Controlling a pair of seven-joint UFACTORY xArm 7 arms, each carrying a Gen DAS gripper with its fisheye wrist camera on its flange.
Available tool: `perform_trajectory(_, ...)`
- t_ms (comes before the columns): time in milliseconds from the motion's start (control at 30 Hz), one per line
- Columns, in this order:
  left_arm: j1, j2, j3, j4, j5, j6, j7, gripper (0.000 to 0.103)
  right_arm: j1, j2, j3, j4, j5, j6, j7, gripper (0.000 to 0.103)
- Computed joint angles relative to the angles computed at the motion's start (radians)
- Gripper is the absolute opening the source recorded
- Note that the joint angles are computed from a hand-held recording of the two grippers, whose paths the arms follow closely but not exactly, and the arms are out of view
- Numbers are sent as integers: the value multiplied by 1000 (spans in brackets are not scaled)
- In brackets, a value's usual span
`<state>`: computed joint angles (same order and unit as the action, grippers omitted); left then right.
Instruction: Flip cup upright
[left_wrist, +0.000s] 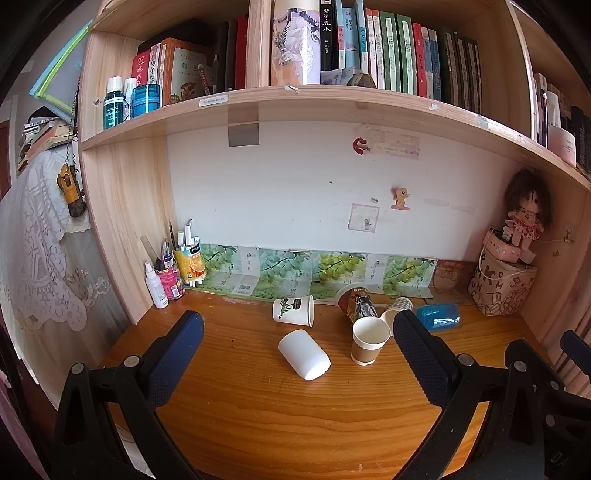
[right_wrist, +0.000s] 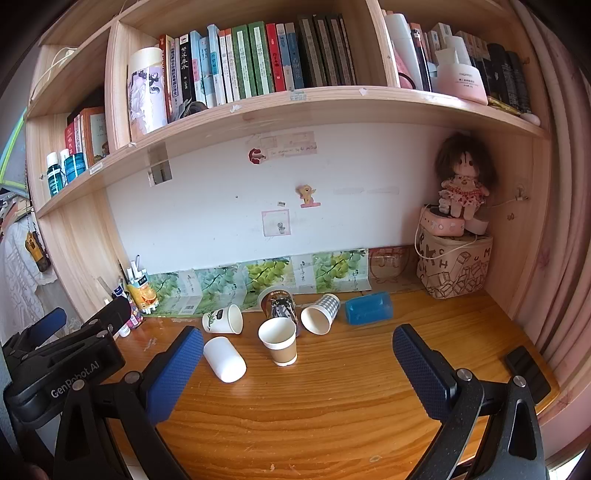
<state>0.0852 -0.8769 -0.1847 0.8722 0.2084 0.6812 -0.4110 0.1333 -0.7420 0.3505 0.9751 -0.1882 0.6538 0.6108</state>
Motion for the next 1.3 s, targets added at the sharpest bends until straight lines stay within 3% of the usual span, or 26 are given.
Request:
perform_trajectory(867,-7,-15,1,0,-1,7,3,103,5,-6,15,5,-8,15,21,103)
perform_trajectory(1133,-19,-41,30,-16,-15,3,39,103,-11,-7,64,39,-22,56,74,103)
perform_trajectory(1300,-34,-45,80,-24,-34,-10,103,103,-18,8,96,57,-36,74,117,103)
